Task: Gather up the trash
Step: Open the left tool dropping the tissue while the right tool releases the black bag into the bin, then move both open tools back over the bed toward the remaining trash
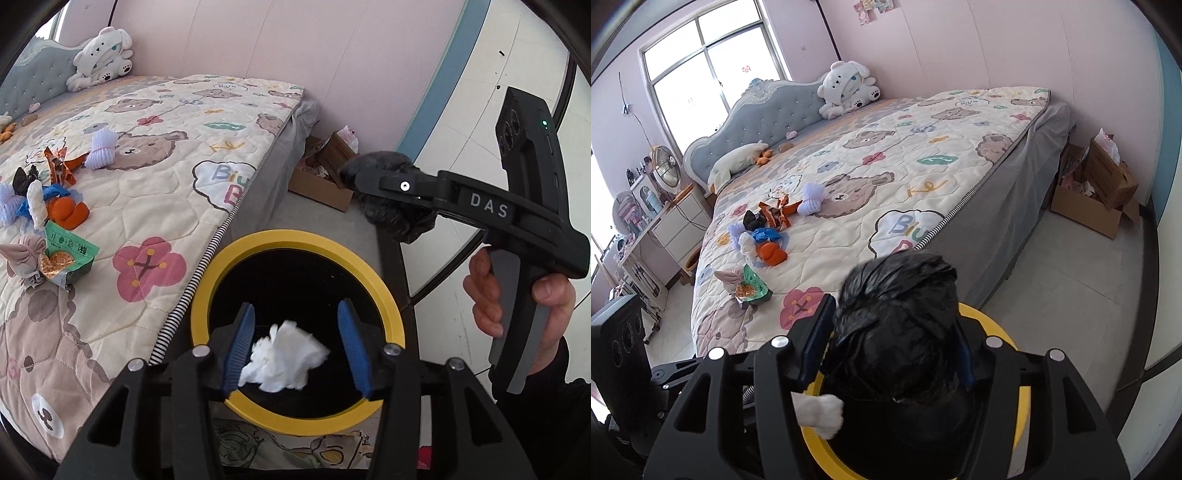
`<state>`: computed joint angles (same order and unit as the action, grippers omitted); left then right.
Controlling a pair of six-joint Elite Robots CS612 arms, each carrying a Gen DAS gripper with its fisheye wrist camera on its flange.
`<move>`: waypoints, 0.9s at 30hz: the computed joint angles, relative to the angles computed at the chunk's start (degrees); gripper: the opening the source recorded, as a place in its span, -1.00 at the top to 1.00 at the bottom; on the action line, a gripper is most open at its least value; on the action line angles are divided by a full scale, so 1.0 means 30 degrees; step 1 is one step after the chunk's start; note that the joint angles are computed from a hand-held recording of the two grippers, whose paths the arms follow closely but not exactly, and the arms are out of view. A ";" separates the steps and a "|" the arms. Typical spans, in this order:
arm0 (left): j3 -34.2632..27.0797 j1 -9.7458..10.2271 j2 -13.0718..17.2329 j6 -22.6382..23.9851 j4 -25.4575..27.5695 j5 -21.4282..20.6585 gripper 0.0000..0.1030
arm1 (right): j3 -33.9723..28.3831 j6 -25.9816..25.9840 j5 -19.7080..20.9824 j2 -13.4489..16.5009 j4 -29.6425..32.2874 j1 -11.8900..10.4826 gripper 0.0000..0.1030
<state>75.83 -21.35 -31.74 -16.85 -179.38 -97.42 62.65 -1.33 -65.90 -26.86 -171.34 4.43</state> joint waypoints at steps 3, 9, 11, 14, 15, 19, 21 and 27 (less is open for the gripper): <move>0.0088 -0.0041 -0.0024 0.0142 -0.0231 0.0157 -0.05 | 0.0021 0.0213 -0.0066 -0.0007 -0.0176 -0.0038 -0.17; 0.0329 0.0035 -0.0137 -0.0639 -0.1117 0.0931 -0.44 | 0.0008 0.0612 -0.0173 0.0035 -0.0598 -0.0098 -0.26; 0.0361 0.0062 -0.0150 -0.0812 -0.1419 0.1522 -0.52 | -0.0020 0.0837 -0.0138 0.0073 -0.0958 -0.0114 -0.26; 0.0430 0.0070 -0.0196 -0.0792 -0.1848 0.2622 -0.62 | -0.0131 0.0966 -0.0209 0.0120 -0.1388 -0.0110 -0.28; 0.0430 0.0101 -0.0195 -0.0815 -0.2010 0.2876 -0.63 | -0.0170 0.0934 -0.0276 0.0132 -0.1470 -0.0088 -0.28; 0.0473 0.0232 -0.0232 -0.0844 -0.2561 0.3804 -0.71 | -0.0476 0.0794 -0.0206 0.0256 -0.1652 0.0010 -0.31; 0.0587 0.0296 -0.0306 -0.0869 -0.2844 0.4349 -0.77 | -0.0718 0.0684 0.0102 0.0384 -0.1707 0.0061 -0.36; 0.0606 0.0606 -0.0376 -0.1309 -0.3150 0.5920 -0.85 | -0.1841 0.0201 0.0837 0.0946 -0.1679 0.0376 -0.42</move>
